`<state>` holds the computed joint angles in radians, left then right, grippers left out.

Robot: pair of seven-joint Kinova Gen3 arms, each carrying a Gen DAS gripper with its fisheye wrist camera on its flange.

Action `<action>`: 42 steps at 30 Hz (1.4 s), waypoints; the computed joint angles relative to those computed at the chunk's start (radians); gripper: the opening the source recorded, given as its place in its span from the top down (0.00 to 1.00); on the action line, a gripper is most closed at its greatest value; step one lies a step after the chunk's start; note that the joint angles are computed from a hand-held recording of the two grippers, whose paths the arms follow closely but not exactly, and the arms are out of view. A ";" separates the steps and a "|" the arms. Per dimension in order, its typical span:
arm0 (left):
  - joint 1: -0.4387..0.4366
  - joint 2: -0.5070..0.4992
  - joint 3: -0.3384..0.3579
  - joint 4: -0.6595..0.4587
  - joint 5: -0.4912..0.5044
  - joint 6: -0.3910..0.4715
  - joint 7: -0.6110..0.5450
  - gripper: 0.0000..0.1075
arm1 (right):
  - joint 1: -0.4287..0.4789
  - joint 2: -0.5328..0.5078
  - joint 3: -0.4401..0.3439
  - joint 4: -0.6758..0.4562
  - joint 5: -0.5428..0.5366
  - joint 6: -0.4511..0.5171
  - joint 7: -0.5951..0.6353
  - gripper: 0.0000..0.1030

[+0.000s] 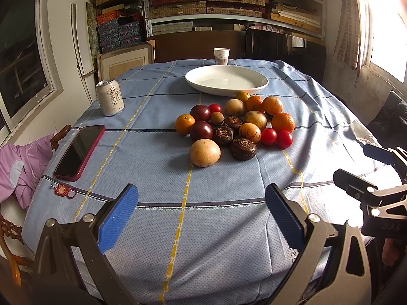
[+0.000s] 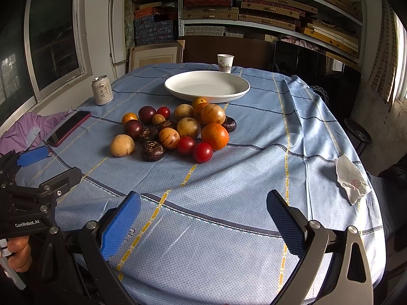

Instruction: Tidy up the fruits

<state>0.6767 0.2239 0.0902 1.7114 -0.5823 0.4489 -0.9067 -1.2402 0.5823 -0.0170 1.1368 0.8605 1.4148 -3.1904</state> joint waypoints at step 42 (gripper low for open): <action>-0.276 0.220 0.119 -0.269 0.604 0.090 -0.632 0.14 | 0.355 -0.072 -0.012 0.157 -0.188 -0.457 0.088 0.30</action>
<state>0.4010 0.4440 0.2087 1.4427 0.0214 0.5390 -1.5386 -0.8847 0.5105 -0.0291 1.2942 0.6721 0.9576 -3.1023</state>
